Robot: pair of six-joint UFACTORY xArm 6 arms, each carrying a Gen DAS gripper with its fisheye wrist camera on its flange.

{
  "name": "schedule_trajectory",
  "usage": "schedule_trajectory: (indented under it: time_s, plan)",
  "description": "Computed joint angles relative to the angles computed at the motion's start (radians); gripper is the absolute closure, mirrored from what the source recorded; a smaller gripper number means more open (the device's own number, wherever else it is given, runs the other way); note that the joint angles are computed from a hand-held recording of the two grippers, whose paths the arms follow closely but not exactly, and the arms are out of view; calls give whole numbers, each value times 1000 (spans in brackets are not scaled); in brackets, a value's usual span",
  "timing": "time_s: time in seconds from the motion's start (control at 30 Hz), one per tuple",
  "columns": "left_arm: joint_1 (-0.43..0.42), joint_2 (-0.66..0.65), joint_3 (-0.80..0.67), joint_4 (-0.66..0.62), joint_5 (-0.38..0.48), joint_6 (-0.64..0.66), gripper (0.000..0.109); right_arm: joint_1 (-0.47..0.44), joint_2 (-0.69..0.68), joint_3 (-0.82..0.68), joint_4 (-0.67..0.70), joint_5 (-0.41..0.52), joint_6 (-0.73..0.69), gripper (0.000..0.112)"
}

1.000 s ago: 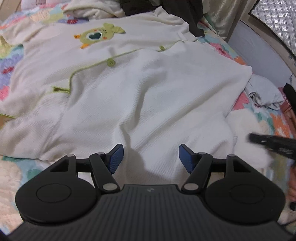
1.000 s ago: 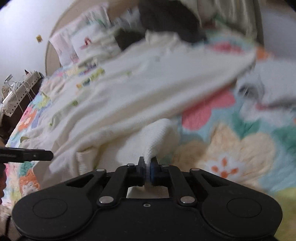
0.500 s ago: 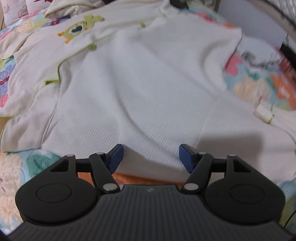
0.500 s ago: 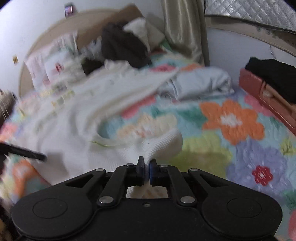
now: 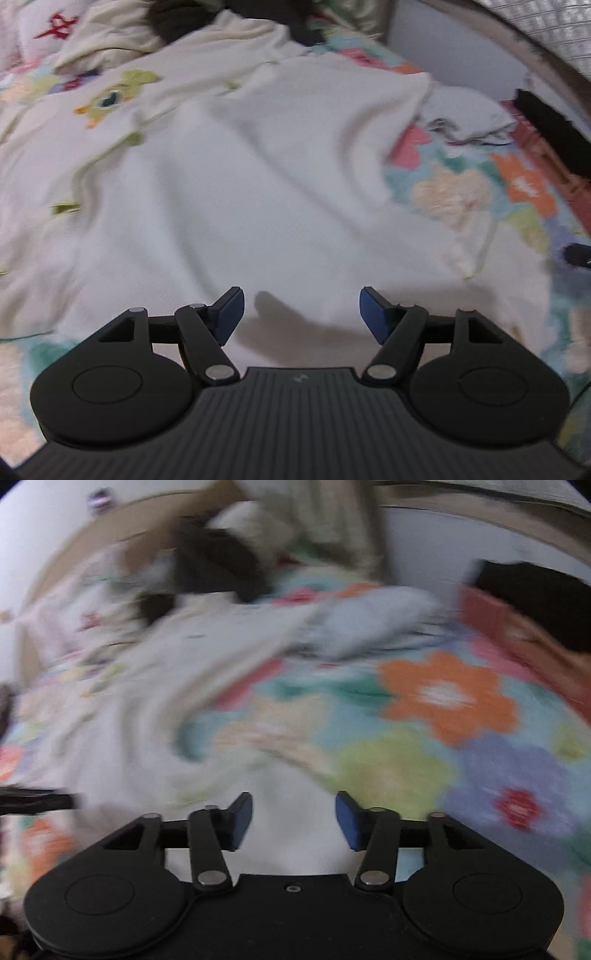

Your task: Fold clothes

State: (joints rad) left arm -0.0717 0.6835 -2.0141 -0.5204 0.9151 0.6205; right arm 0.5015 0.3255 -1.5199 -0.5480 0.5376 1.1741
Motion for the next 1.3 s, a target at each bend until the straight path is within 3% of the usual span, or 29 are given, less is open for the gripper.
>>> schedule_trajectory:
  time_s: [0.07, 0.17, 0.23, 0.3, 0.37, 0.43, 0.5, 0.6, 0.7, 0.9, 1.07, 1.13, 1.2, 1.3]
  plan:
    - [-1, 24, -33, -43, 55, 5, 40, 10, 91, -89, 148, -42, -177, 55]
    - [-6, 37, -37, -44, 96, -7, 40, 45, 286, -324, 338, 28, -409, 53]
    - [-10, 31, -12, -3, 90, -25, 40, 61, 396, -486, 310, 131, -443, 51]
    - [-7, 45, -22, 31, 99, -46, 40, 70, 454, -577, 248, 184, -434, 59]
    - [2, 61, -47, 38, 118, -67, 40, 63, 404, -500, 226, 135, -410, 112]
    - [10, 87, -96, 32, 152, -95, 40, 53, 316, -375, 186, 86, -356, 112]
    - [11, 102, -125, 44, 169, -121, 40, 60, 198, -234, 18, 99, -211, 112]
    - [4, 102, -142, 80, 184, -150, 40, 87, 12, -40, -187, 169, 11, 112]
    - [-2, 97, -163, 159, 224, -190, 40, 132, -168, 111, -284, 289, 223, 112]
    - [10, 118, -271, 160, 321, -253, 39, 219, -316, 258, -239, 589, 441, 112]
    - [20, 121, -262, 163, 340, -256, 39, 162, -401, 428, -49, 519, 596, 110]
    - [27, 128, -268, 157, 348, -260, 39, 165, -411, 437, 12, 552, 610, 109]
    - [30, 141, -293, 147, 363, -269, 39, 189, -388, 384, 6, 652, 595, 101]
    - [30, 144, -302, 143, 371, -258, 38, 213, -369, 332, -121, 677, 565, 98]
